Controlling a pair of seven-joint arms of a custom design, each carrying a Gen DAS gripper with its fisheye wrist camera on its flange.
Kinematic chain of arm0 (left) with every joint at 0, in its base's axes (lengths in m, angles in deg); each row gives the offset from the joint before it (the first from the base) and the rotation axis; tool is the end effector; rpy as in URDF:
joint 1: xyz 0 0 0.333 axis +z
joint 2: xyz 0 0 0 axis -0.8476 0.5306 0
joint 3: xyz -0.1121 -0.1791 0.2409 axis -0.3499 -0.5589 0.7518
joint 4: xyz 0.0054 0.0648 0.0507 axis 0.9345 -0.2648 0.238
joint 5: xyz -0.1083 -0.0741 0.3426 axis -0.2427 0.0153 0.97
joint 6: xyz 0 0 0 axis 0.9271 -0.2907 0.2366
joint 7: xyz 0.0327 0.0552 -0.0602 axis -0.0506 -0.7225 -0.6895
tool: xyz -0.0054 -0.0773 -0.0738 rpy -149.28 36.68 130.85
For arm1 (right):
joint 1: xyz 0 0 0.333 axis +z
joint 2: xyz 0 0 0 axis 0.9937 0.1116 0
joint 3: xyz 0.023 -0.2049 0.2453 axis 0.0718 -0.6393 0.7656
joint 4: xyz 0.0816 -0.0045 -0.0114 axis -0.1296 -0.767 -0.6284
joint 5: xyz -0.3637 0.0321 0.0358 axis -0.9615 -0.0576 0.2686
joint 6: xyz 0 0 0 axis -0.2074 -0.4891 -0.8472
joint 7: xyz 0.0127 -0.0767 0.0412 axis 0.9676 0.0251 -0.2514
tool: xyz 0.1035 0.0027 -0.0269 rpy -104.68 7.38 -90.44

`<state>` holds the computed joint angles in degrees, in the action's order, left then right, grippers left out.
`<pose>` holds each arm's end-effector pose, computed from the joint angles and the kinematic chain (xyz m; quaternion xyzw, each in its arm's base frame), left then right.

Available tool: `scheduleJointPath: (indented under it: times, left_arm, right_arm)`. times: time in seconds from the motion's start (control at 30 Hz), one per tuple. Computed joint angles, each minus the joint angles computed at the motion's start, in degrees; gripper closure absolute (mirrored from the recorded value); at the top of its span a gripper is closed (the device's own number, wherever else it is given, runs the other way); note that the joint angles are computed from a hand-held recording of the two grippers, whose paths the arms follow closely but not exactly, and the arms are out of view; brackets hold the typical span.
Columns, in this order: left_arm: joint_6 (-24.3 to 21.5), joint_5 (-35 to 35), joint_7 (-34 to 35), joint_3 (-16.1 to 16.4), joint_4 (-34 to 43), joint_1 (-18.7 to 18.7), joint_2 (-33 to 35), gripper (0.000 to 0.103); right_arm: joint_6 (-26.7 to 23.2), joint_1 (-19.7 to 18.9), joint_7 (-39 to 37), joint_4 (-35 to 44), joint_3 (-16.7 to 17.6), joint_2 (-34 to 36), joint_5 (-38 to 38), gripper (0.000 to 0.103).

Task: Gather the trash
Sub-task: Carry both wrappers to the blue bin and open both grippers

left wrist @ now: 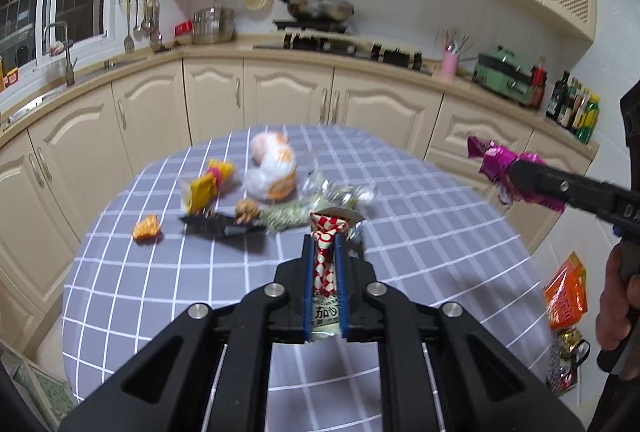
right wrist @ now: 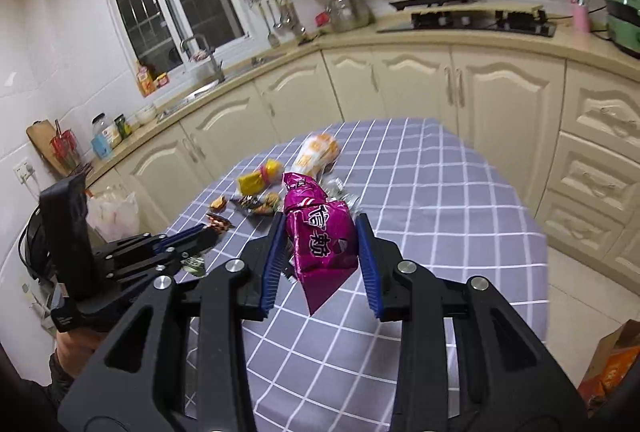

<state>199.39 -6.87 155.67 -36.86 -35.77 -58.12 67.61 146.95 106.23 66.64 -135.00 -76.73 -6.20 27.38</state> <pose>0.7034 -0.1388 0.6259 -0.5241 0.7160 -0.4009 0.2280 0.6807 0.2885 0.6662 -0.6432 0.5765 -0.1775 0.4716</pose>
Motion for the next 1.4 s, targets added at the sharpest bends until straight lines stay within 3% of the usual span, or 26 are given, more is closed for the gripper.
scheduleJointPath:
  times: [0.37,0.67,0.87,1.0,1.17,1.3,1.4]
  left_arm:
    - [4.59,-4.96,3.13,-3.2,-1.8,0.09,-3.15,0.094]
    - [3.88,-7.36,5.4,-4.74,0.26,-1.91,-2.46,0.094]
    - [2.25,-8.55,8.13,-6.68,1.79,-4.47,-1.28,0.094]
    - [-0.82,-8.59,9.93,-7.87,4.59,-7.64,1.37,0.094]
    - [-6.03,-7.76,10.8,-8.58,9.26,-12.3,5.57,0.094]
    - [-9.92,-5.71,10.77,-8.02,12.92,-16.74,9.34,0.094]
    - [-15.54,-3.11,8.76,-6.83,18.95,-20.93,14.48,0.094]
  right_arm:
    - [8.77,-0.47,5.19,-16.18,-3.01,-10.6,-3.03,0.068]
    - [13.43,-1.38,11.86,-27.51,-5.3,-17.99,-8.52,0.068]
    - [15.34,-2.45,22.44,-39.11,-7.93,-25.93,-18.1,0.068]
    - [15.52,-5.24,32.1,-48.32,-8.59,-32.27,-25.99,0.068]
    - [14.19,-11.71,42.06,-59.44,-7.25,-39.74,-33.26,0.068]
    - [14.0,-15.93,43.77,-67.7,-6.36,-43.51,-30.86,0.068]
    - [14.83,-17.8,42.97,-72.29,-5.76,-44.7,-27.15,0.068]
